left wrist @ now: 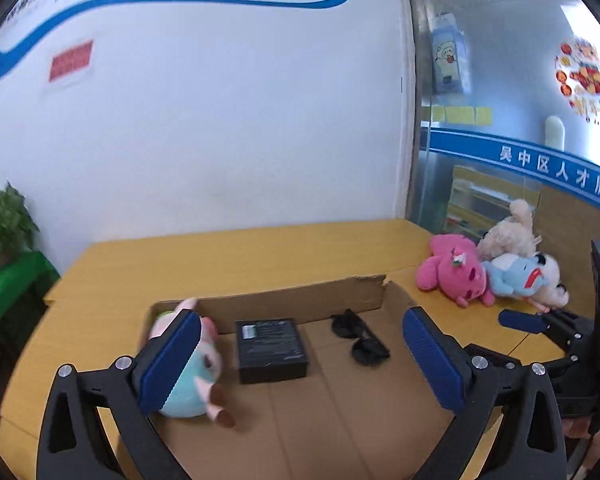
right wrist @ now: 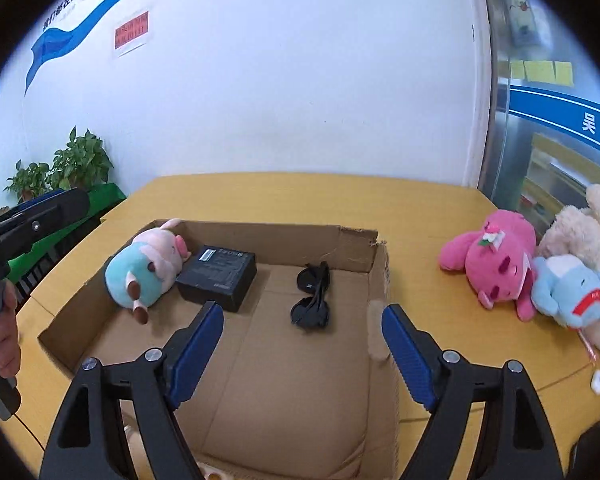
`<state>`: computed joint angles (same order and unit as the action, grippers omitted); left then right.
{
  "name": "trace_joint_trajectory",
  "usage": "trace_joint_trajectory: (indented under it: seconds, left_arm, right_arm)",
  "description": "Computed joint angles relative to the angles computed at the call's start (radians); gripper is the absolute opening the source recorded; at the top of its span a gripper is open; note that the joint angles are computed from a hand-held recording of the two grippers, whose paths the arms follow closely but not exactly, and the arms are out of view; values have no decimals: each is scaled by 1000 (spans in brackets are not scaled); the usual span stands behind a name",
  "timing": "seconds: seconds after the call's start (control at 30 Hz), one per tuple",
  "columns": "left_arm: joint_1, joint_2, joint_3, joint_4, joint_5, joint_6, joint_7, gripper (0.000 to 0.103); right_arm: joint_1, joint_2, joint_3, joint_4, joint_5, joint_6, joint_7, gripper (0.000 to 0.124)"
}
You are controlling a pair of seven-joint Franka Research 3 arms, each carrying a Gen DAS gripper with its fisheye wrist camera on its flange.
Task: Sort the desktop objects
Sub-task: 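Withdraw both tools and move the left tool toward the clear phone case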
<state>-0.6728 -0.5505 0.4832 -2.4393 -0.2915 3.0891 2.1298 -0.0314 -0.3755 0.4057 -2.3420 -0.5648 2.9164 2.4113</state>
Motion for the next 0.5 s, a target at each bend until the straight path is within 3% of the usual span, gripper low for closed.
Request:
trace_joint_trajectory:
  seconds: [0.1, 0.27, 0.5]
  left_arm:
    - [106, -62, -82, -94, 46, 34, -38, 102]
    - [160, -145, -96, -188, 109, 22, -92, 102]
    - [173, -210, -83, -241, 152, -6, -149, 102]
  right_arm:
    - [-16, -21, 33, -42, -14, 25, 37, 82]
    - [-40, -81, 95, -106, -22, 26, 73, 82]
    - [-21, -136, 106, -163, 53, 47, 31, 82]
